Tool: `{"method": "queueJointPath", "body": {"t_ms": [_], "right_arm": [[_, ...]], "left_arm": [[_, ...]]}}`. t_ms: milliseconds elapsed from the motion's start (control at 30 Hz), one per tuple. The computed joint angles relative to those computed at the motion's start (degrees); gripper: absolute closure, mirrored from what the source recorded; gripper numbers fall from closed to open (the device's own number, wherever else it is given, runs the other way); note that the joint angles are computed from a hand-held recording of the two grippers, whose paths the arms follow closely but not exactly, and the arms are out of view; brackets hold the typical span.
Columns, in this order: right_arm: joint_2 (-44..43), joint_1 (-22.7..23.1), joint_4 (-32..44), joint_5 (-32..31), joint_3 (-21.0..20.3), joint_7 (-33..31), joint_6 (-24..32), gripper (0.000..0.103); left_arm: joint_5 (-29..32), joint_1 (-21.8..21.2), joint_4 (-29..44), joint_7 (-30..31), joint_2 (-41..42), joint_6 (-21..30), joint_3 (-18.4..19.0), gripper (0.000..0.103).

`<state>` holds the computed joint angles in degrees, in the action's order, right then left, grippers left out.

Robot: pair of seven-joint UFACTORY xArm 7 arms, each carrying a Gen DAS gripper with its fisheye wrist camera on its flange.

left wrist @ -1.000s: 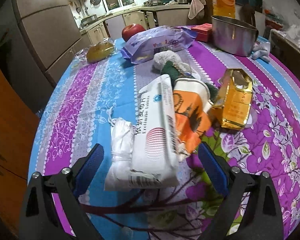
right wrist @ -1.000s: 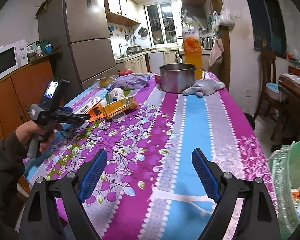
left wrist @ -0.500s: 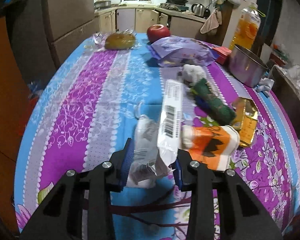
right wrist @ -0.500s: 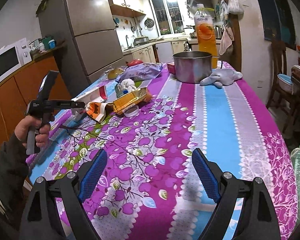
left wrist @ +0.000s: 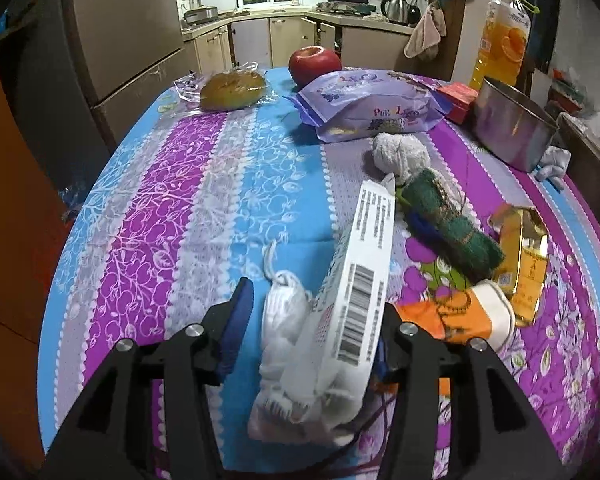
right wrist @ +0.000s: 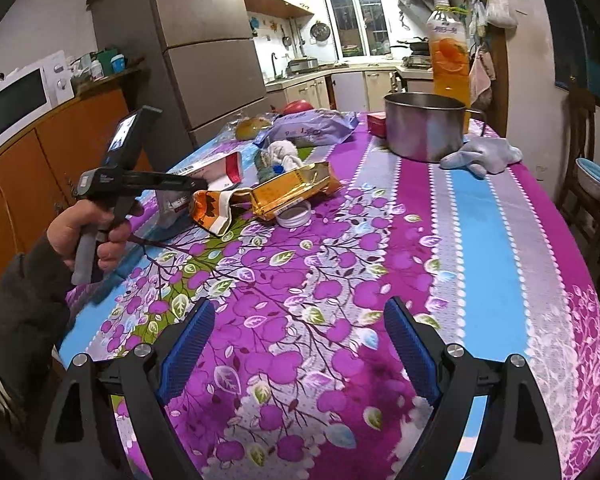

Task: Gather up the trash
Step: 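Grasp the white barcoded tissue packet with the left tool, then grasp the small white plastic cup with the right tool while the left tool holds the packet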

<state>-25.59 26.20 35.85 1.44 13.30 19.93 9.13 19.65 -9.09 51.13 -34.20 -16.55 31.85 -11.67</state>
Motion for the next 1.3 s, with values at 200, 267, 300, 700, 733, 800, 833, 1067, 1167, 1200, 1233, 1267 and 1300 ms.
{"method": "queueJointPath", "body": {"t_ms": [200,267,300,700,733,800,833,1067,1167,1200,1233,1267,1300], "right_arm": [[8.47,1.26,7.67,0.70,-2.12,-5.02,2.01,0.050],[11.50,0.97,10.88,0.78,-2.12,-6.60,2.52,0.054],[13.08,0.76,12.61,0.72,-2.02,-7.37,2.69,0.054],[42.89,2.16,51.52,-7.70,-1.73,-10.96,17.57,0.056],[46.20,3.29,56.24,-8.94,-2.54,-10.57,20.51,0.056],[49.82,4.99,61.52,-10.36,-3.98,-9.71,23.57,0.056],[51.78,6.03,64.74,-11.56,-4.85,-9.22,25.25,0.056],[53.89,6.95,70.08,-10.33,-5.22,-10.42,27.24,0.057],[54.81,6.67,71.79,-9.42,-5.29,-10.31,27.44,0.057],[55.21,6.62,72.44,-9.31,-5.45,-10.36,28.02,0.057],[55.65,6.58,72.97,-9.26,-5.65,-10.32,28.39,0.058],[56.73,6.22,74.57,-8.66,-5.51,-10.77,29.71,0.063],[57.47,6.03,75.87,-8.46,-5.76,-10.91,30.87,0.071]], "left_arm": [[-1.05,0.43,-1.78,-1.93,-1.93,-2.70,0.00,0.093],[-1.27,0.90,-3.10,-2.95,-3.07,-3.92,-0.04,0.093],[-1.59,1.04,-3.63,-3.20,-3.42,-4.50,0.02,0.093],[-3.43,1.56,-5.23,-2.76,-3.35,-7.94,-0.37,0.093],[-3.68,1.50,-5.26,-2.65,-3.26,-8.12,-0.28,0.093],[-4.04,1.46,-5.46,-2.59,-3.27,-8.46,-0.20,0.093],[-4.19,1.41,-5.56,-2.45,-3.26,-8.63,-0.17,0.093],[-5.74,0.82,-5.98,-1.54,-3.17,-9.28,0.27,0.091],[-6.68,0.72,-6.17,-1.29,-3.22,-9.56,0.50,0.090],[-6.78,0.75,-6.27,-1.26,-3.26,-9.64,0.46,0.090],[-6.85,0.77,-6.30,-1.18,-3.26,-9.66,0.42,0.090],[-7.02,0.72,-6.30,-0.99,-3.25,-9.68,0.49,0.090],[-7.18,0.69,-6.36,-0.90,-3.32,-9.71,0.50,0.090]]}}
